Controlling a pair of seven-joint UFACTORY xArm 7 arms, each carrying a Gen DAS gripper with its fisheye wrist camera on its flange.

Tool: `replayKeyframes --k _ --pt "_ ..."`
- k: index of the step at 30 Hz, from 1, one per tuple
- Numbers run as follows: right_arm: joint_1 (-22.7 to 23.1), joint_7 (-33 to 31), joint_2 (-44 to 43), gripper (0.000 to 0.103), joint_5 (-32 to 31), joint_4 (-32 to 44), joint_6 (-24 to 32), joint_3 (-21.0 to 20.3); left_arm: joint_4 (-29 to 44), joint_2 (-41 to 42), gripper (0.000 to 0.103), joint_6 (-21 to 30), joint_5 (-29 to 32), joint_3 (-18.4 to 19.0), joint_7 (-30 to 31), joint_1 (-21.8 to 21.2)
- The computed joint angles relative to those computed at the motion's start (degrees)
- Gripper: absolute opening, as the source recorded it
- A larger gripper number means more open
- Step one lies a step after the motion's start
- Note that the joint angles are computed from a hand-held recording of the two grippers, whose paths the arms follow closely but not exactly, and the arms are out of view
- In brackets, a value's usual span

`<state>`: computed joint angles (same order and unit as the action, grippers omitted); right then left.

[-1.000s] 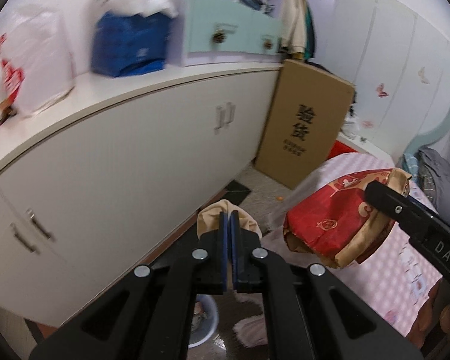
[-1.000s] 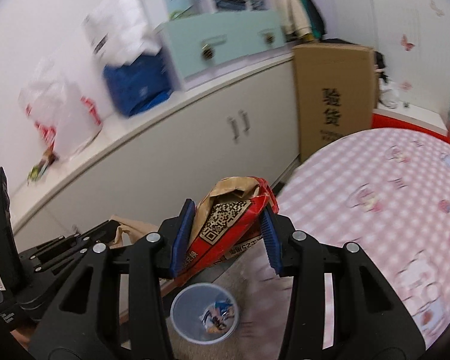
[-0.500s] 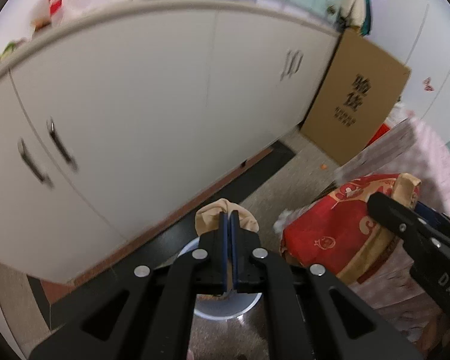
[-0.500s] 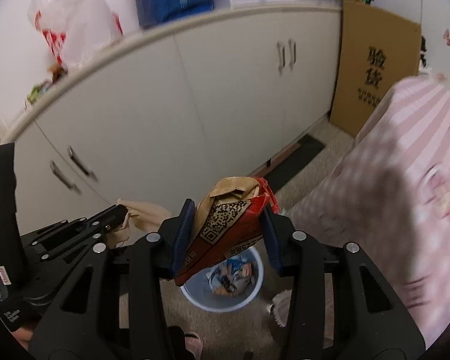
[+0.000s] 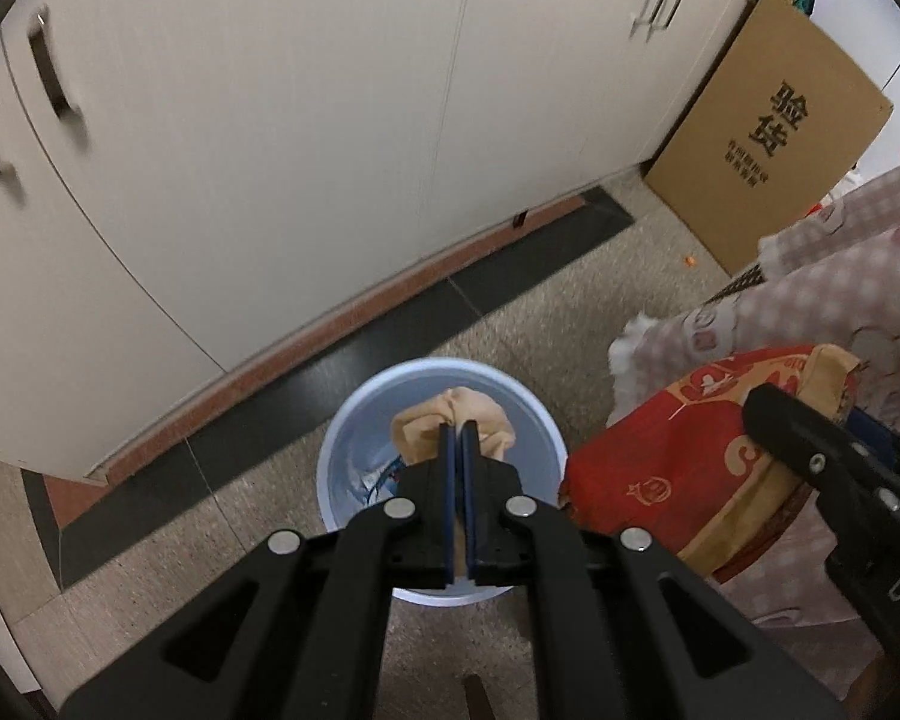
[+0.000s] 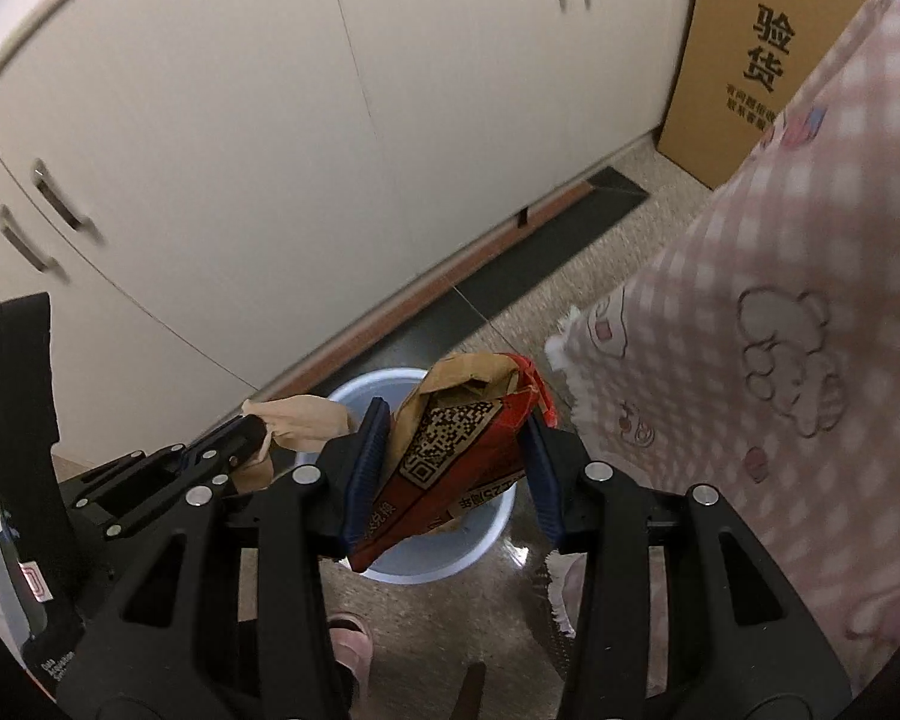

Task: Collect trash
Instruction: 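Carry the paper bag and red packet with both tools over the bin, then open the left tool to drop the paper bag into the bin, then open the right tool to drop the red packet into the bin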

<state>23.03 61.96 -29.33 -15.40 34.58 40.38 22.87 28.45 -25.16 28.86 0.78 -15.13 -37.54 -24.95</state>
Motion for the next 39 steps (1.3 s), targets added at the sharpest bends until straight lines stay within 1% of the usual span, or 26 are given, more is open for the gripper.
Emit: replayKeyframes --k 1,3,6,9,12,13,14,16,18,19,20,21,23,25,29,32,39 --pt "-0.11 -0.35 0.31 0.043 0.03 -0.39 -0.26 -0.39 -0.09 1.01 0.003 -0.49 0.45 -0.30 -0.11 0.25" --pt "-0.58 0.25 1.65 0.043 -0.70 -0.91 -0.84 0.14 -0.22 2.79 0.003 -1.39 1.42 -0.60 -0.47 0.84" --pt "-1.01 1.18 4.07 0.043 -1.61 -1.12 -2.21 0.16 -0.29 5.07 0.003 -2.88 1.02 0.22 -0.35 0.78" --pt "-1.22 2.40 6.39 0.043 -3.00 -0.99 -3.23 0.26 0.60 7.27 0.004 -3.35 1.88 0.10 -0.31 1.02" --pt "-1.27 3.22 8.71 0.043 -4.97 0.04 -3.04 0.25 1.38 8.68 0.005 -3.58 1.02 0.62 0.78 0.16" --pt "-1.09 3.61 9.27 0.043 -5.50 0.22 -2.97 0.23 1.73 9.10 0.011 -3.34 0.94 0.57 0.57 0.14" --pt "-0.89 4.51 10.07 0.043 -6.11 0.47 -3.05 0.51 1.89 9.37 0.024 -3.20 0.71 0.67 0.54 0.07" --pt "-0.61 4.80 11.08 0.043 -7.21 0.87 -2.95 -0.05 1.92 9.54 0.037 -3.56 0.25 0.78 0.03 0.03" --pt "-0.04 4.84 11.25 0.043 -7.44 0.67 -2.92 -0.73 1.87 9.40 0.043 -3.86 0.31 0.79 -0.14 0.08" --pt "0.11 4.40 11.14 0.043 -7.43 0.49 -2.98 -1.30 1.95 9.27 0.050 -3.55 1.09 0.41 -0.74 0.41" --pt "0.29 4.44 11.09 0.043 -7.50 0.62 -2.60 -1.36 2.06 9.27 0.054 -3.33 1.72 0.17 -1.20 0.66" --pt "0.41 4.44 11.13 0.043 -7.56 0.79 -2.25 -1.43 2.11 9.20 0.055 -3.18 2.39 -0.05 -1.73 0.92" --pt "0.66 5.09 11.74 0.043 -7.70 1.13 -1.97 -1.29 2.07 9.03 0.061 -2.93 2.62 0.06 -2.10 0.95" --pt "1.02 5.47 12.09 0.043 -7.76 1.60 -1.38 -1.29 1.97 8.85 0.064 -2.62 2.59 0.25 -2.40 0.99" --pt "1.59 5.17 12.83 0.043 -7.28 1.97 -1.81 -2.02 1.86 8.34 0.068 -1.58 3.32 0.31 -2.74 1.42" --pt "1.75 5.61 13.86 0.043 -7.22 2.07 -2.99 -2.24 1.74 7.73 0.068 -0.56 3.98 0.42 -3.13 1.93" --pt "2.84 5.03 17.65 0.043 -4.51 3.18 -7.18 -3.60 0.16 5.56 0.073 0.38 4.84 0.91 -5.25 3.94"
